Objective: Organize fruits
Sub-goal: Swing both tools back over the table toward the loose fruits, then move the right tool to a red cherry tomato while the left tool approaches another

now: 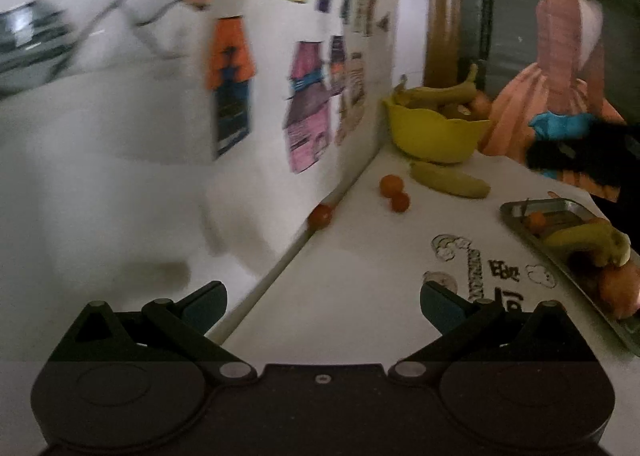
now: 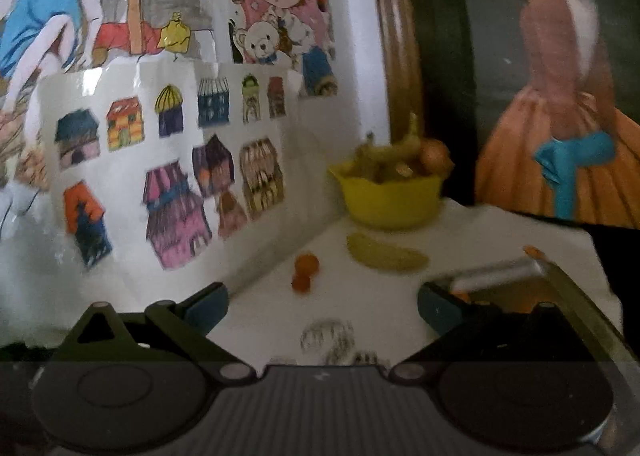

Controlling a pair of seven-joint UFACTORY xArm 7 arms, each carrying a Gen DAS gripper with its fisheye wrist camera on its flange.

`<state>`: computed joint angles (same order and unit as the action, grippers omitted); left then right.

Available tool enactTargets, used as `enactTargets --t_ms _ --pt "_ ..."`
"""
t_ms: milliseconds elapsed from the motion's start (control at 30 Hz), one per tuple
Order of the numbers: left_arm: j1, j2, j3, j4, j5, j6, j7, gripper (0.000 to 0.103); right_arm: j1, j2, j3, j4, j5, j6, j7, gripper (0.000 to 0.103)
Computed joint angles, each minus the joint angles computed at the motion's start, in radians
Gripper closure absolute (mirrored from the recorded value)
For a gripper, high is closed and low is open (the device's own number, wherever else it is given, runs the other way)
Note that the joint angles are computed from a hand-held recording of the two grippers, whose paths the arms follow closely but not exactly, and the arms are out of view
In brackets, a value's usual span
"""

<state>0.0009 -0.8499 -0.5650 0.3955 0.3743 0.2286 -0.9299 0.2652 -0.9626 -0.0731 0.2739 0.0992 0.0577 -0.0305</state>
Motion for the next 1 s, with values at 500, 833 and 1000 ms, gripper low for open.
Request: enactTargets --t_ms 500,833,1000 --pt "0.315 0.208 -0.211 0.132 0.074 -0.169 -0.034 0.001 0.684 0.54 -0.636 0.367 0.201 -0.113 -0.236 0.004" --pt "0.518 0.203 -0.397 0.213 0.09 -0.168 -0.105 0.006 0.865 0.638 -0.798 0.447 0.344 -0.058 -0.415 0.03" --pt "0.617 0.179 -0.489 0.241 0.072 -0.183 -0.148 0.009 0.985 0.628 -0.913 0.476 0.445 -0.036 -0.515 0.041"
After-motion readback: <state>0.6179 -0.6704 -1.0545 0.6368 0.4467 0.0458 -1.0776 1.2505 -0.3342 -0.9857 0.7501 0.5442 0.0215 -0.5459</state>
